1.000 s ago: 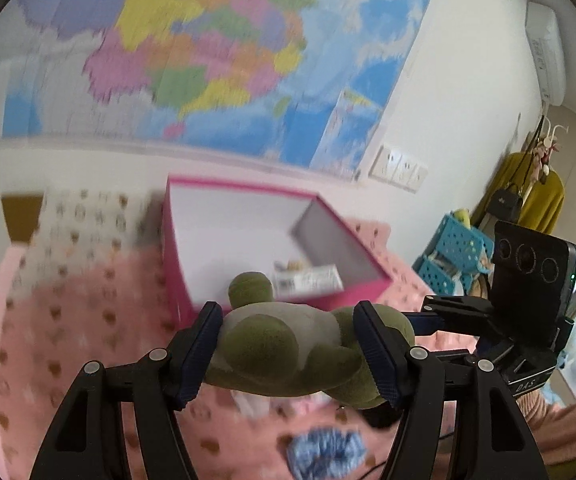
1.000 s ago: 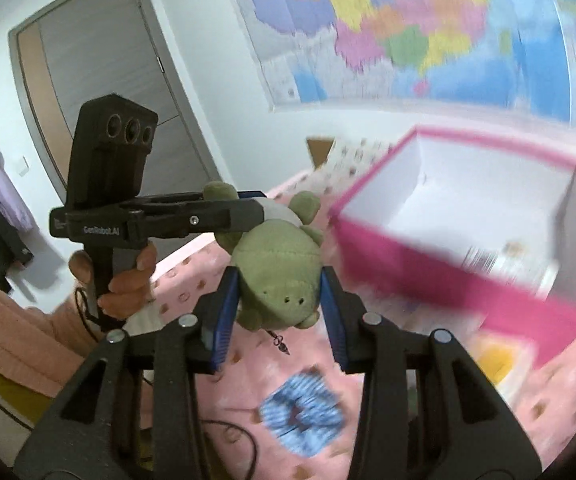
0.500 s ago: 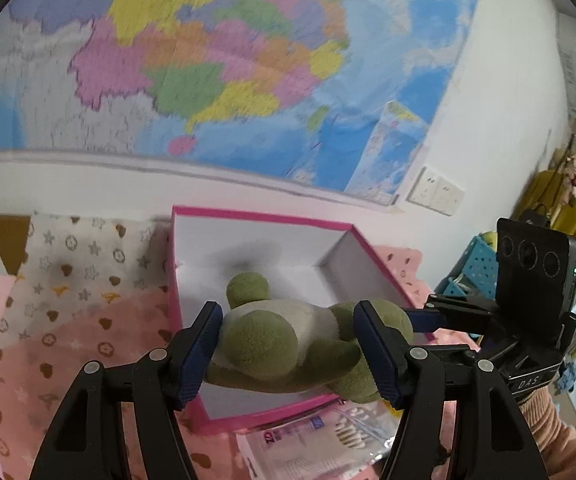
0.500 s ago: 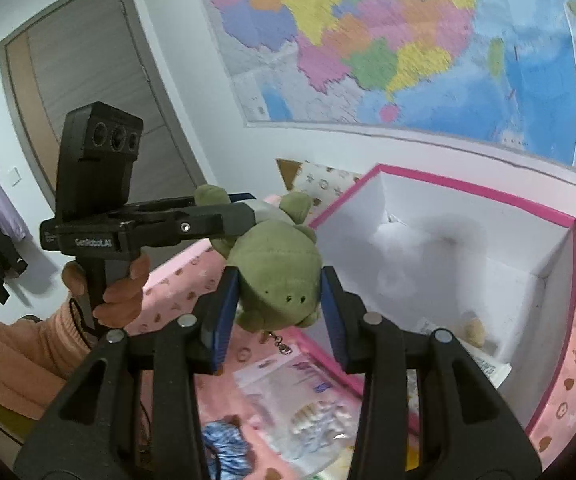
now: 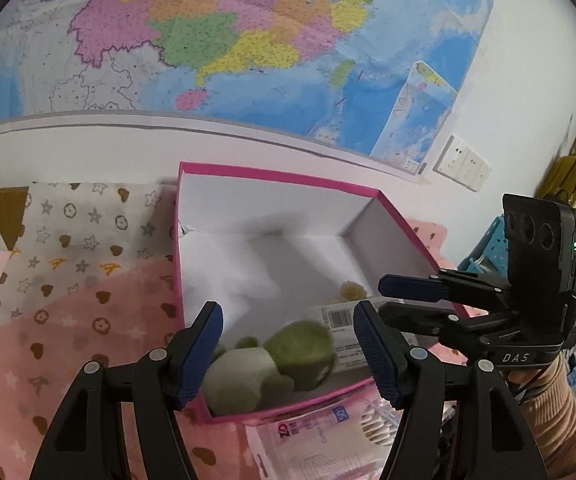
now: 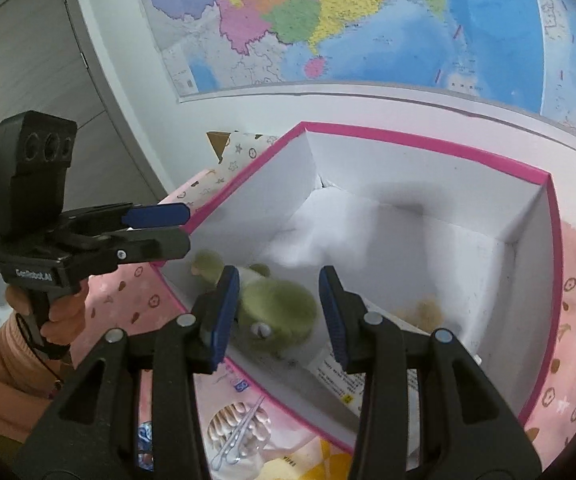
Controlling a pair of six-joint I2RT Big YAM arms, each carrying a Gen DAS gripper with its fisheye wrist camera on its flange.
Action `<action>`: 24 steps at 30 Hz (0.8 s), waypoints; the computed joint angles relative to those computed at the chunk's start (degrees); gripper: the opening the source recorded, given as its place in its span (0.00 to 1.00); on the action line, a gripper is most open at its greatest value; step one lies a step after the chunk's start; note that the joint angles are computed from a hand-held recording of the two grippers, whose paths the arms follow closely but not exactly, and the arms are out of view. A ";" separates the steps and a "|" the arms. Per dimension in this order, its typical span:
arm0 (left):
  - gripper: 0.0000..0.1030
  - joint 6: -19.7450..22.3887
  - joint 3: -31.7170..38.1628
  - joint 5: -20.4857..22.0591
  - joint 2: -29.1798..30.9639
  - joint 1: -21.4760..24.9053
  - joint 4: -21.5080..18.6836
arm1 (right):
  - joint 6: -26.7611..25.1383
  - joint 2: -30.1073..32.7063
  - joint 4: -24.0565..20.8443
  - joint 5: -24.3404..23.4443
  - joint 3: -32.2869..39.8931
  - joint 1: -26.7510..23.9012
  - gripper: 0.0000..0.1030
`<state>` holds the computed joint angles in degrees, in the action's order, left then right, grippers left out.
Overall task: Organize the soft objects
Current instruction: 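Carry the green plush toy with the right gripper into the box and release, then move the right gripper back toward the cotton swab bag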
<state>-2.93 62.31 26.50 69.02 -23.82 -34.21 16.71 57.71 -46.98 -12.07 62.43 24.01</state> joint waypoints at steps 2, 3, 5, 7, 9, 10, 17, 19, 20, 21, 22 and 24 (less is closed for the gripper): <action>0.66 0.02 -0.67 0.31 -0.90 0.13 0.15 | 0.36 -1.09 -0.10 0.75 -0.40 0.50 0.42; 0.67 0.31 -1.38 0.46 -1.75 0.18 0.49 | 0.75 -1.74 -0.10 1.01 -0.63 0.73 0.42; 0.68 0.56 -2.41 0.83 -3.04 0.27 1.08 | 1.93 -3.75 0.06 1.13 -1.43 1.07 0.45; 0.68 1.27 -3.64 1.77 -4.71 0.55 1.42 | 3.64 -6.48 0.38 1.46 -2.55 1.58 0.48; 0.69 2.05 -5.13 2.68 -6.68 0.91 1.68 | 4.71 -8.39 0.34 1.80 -3.24 2.17 0.48; 0.69 2.32 -5.59 3.32 -7.27 1.12 1.63 | 5.42 -9.64 0.11 2.16 -3.69 2.66 0.49; 0.72 1.66 -10.37 8.01 -10.80 4.12 1.30 | 11.18 -14.85 -3.08 5.99 -6.48 7.03 0.59; 0.72 1.53 -11.33 8.99 -10.68 4.82 0.97 | 13.21 -15.48 -4.53 7.32 -7.67 8.33 0.60; 0.72 1.37 -11.84 9.18 -10.34 5.16 0.62 | 14.14 -15.60 -5.24 7.78 -8.32 8.92 0.60; 0.72 1.22 -12.18 9.11 -10.01 5.24 0.49 | 14.81 -15.67 -5.60 7.71 -8.86 9.10 0.60; 0.72 1.11 -12.49 9.21 -9.45 5.38 0.15 | 15.65 -15.64 -5.88 7.40 -9.45 9.27 0.60; 0.72 0.91 -13.04 9.51 -8.05 5.62 -0.75 | 17.07 -15.69 -5.77 6.81 -10.57 9.49 0.60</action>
<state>-2.03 49.27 36.00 60.97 -18.20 -34.96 33.78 42.02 -52.75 -5.26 51.86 33.50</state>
